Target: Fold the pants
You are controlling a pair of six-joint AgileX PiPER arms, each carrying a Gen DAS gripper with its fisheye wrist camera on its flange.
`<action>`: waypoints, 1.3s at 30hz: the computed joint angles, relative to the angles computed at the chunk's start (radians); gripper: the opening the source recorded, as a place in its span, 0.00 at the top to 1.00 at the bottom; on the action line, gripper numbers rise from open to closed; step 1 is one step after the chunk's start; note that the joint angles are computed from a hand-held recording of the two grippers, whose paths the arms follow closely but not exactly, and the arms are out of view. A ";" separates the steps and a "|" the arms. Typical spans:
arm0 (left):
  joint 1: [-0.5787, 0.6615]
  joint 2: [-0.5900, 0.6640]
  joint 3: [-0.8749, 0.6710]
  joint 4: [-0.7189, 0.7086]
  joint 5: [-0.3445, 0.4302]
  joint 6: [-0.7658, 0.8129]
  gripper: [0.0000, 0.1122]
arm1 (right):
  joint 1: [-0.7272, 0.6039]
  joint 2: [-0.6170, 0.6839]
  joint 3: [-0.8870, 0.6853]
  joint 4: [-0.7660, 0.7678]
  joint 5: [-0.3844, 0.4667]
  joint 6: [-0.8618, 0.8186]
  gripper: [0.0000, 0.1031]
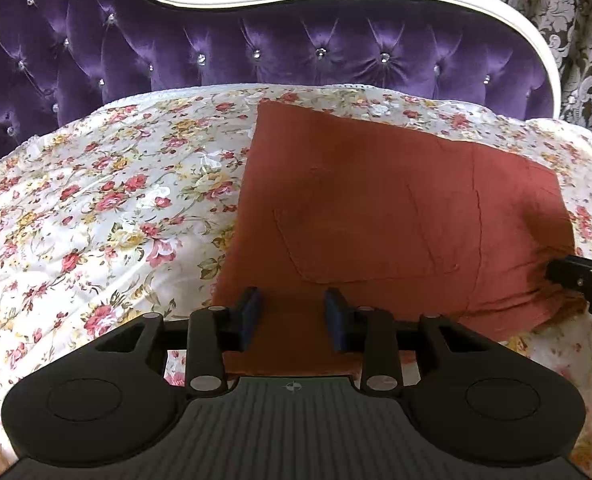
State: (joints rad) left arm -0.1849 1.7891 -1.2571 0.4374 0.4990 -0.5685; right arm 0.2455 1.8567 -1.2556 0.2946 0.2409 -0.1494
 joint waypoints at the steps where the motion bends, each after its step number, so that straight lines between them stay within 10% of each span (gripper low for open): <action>1: -0.005 -0.009 0.007 0.012 0.004 -0.012 0.68 | 0.007 -0.001 0.001 -0.051 -0.003 0.053 0.76; 21: -0.023 -0.006 0.023 0.076 -0.006 -0.061 0.66 | 0.005 -0.004 0.025 0.018 -0.023 -0.009 0.75; 39: -0.018 -0.037 0.066 0.106 -0.052 -0.109 0.64 | 0.078 -0.022 0.084 -0.791 -0.108 0.795 0.72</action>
State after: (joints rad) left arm -0.2027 1.7524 -1.1910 0.5434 0.4467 -0.6773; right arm 0.3238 1.8347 -1.1717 -0.4965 0.1334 0.6456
